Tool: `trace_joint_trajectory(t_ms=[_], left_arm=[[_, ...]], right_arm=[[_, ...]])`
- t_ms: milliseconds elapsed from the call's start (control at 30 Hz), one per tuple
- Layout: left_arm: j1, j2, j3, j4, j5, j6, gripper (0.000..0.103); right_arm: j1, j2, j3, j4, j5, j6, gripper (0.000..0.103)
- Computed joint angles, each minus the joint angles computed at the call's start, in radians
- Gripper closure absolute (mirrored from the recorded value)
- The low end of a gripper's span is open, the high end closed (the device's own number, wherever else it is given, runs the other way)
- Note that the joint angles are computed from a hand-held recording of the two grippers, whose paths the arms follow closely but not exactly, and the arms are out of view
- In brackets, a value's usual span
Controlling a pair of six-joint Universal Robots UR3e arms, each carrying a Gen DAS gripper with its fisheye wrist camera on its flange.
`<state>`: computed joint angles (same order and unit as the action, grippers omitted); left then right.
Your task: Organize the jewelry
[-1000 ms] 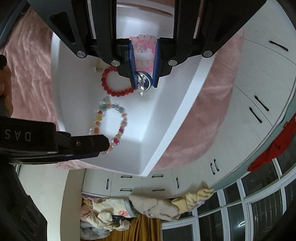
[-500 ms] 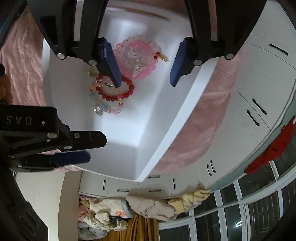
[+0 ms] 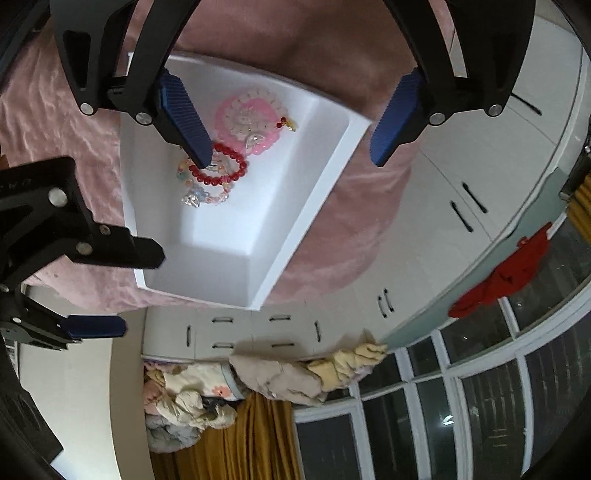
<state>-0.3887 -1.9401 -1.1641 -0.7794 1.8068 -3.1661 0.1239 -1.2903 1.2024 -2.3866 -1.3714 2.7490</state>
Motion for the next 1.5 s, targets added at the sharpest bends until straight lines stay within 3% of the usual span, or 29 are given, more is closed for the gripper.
trace_joint_trajectory(t_ms=[167, 433, 567, 833, 1500], left_arm=[[-0.024, 0.064, -0.064, 0.005, 0.036, -0.036, 0.012], [-0.069, 0.102, -0.126, 0.051, 0.098, -0.186, 0.011], [-0.128, 0.089, -0.179, 0.158, 0.184, -0.205, 0.011], [-0.146, 0.100, -0.277, 0.277, 0.205, -0.268, 0.010], [-0.105, 0.114, -0.337, 0.276, 0.186, -0.299, 0.008]], right_arm=[[-0.035, -0.110, 0.121, -0.034, 0.067, 0.014, 0.005], [-0.088, -0.253, 0.325, -0.121, 0.115, 0.029, 0.005], [-0.126, -0.326, 0.482, -0.227, 0.150, 0.035, 0.005], [-0.193, -0.402, 0.679, -0.355, 0.208, 0.062, 0.005], [-0.200, -0.363, 0.713, -0.417, 0.200, 0.085, 0.005]])
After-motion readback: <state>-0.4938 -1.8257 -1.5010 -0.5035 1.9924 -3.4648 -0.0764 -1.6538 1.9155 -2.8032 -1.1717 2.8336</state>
